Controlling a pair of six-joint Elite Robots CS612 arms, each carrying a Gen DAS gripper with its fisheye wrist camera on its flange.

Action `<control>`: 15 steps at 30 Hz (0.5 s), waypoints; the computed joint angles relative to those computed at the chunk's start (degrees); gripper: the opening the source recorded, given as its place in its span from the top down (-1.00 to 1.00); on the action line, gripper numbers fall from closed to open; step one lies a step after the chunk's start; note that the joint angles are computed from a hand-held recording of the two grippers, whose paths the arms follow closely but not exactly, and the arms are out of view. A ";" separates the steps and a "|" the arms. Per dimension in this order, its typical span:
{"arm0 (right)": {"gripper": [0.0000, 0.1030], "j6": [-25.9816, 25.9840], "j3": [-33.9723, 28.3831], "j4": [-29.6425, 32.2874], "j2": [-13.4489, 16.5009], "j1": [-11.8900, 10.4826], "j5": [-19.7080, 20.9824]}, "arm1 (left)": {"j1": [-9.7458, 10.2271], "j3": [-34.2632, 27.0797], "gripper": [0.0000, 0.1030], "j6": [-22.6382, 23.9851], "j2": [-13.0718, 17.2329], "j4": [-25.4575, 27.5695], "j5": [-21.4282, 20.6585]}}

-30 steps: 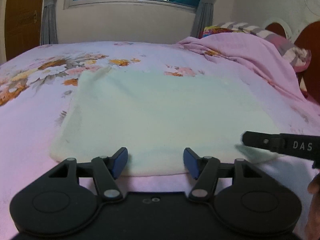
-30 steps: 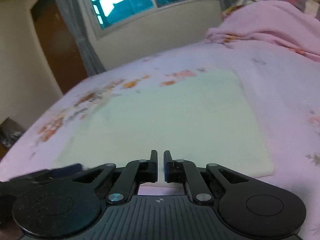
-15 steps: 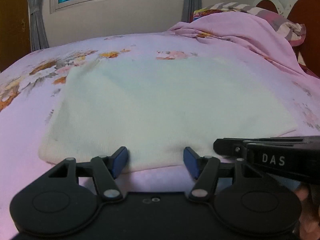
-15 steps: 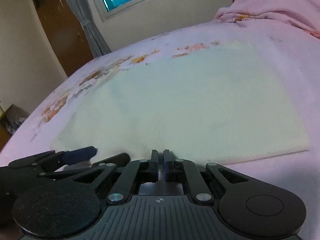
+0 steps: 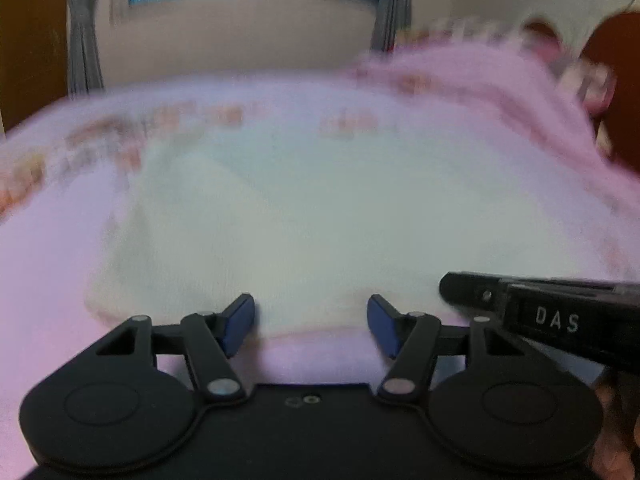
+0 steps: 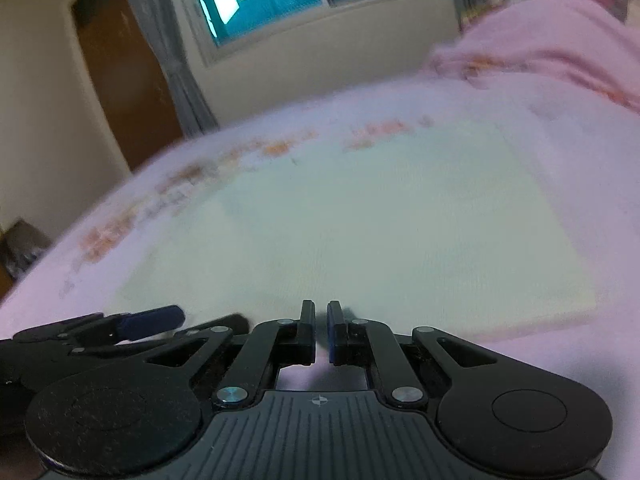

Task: Fold small clothes

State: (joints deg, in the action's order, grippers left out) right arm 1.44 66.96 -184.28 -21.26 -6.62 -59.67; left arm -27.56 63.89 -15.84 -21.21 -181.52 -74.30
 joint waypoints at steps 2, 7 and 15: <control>0.89 0.88 -0.08 0.20 0.02 -0.30 1.38 | -0.24 0.43 -0.20 0.36 -0.24 -0.87 1.02; 0.89 4.37 1.38 -6.09 -0.45 -1.43 -2.36 | 0.32 1.45 -0.22 -0.93 -0.59 -1.23 1.43; 0.88 11.20 2.48 -11.00 -0.66 -3.44 -5.18 | 0.05 0.88 -0.21 -2.35 -0.58 -4.41 0.19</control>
